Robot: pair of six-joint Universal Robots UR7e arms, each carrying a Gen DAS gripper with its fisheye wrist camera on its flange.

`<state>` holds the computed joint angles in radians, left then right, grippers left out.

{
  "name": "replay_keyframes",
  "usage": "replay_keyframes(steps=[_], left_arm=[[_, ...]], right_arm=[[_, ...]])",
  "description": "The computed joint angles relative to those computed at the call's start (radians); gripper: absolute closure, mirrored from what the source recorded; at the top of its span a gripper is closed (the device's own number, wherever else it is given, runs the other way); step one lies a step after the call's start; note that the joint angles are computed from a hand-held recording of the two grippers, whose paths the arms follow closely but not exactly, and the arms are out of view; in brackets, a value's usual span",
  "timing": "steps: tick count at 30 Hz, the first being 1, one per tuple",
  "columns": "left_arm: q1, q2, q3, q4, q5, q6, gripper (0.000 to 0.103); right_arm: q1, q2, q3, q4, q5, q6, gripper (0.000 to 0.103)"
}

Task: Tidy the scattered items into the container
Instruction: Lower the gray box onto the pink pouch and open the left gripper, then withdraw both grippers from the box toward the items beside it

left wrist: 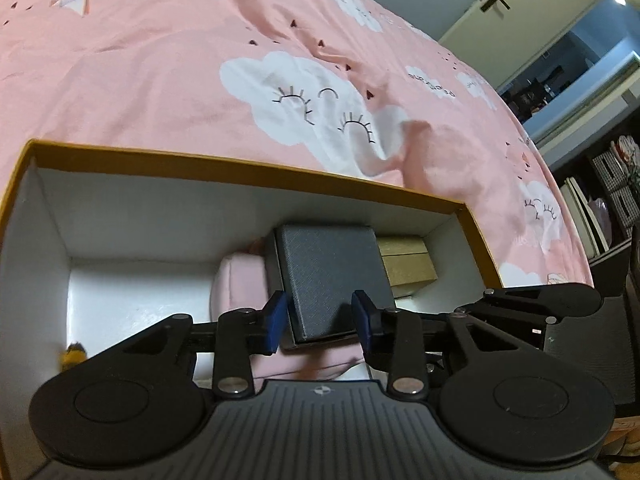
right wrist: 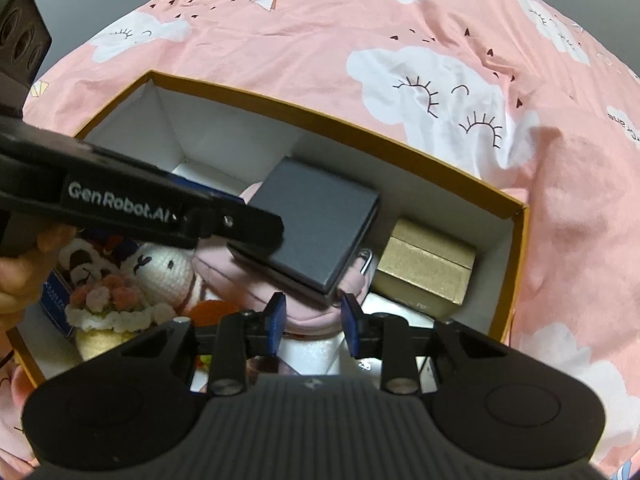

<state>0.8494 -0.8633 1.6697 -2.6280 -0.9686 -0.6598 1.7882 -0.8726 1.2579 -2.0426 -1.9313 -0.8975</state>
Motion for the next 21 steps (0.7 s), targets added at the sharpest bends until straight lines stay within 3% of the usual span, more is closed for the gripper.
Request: replay_keyframes(steps=[9,11,15,21], left_arm=[[-0.008,0.009,-0.010,0.012,0.019,0.003,0.062],[-0.021,0.007,-0.003,0.012,0.053,0.001,0.053],[-0.058,-0.012,0.021,0.008,0.107,0.006,0.049],[-0.161,-0.038,0.099,-0.053,0.261,0.033,0.044]], right_arm=[[-0.003,0.004,0.005,-0.015,-0.006,0.010,0.071],[-0.002,-0.004,0.014,-0.023,-0.005,0.010,0.071],[0.001,-0.041,0.059,-0.077,-0.006,-0.007,0.067],[-0.013,-0.141,0.168,-0.198,0.097,-0.031,0.053]])
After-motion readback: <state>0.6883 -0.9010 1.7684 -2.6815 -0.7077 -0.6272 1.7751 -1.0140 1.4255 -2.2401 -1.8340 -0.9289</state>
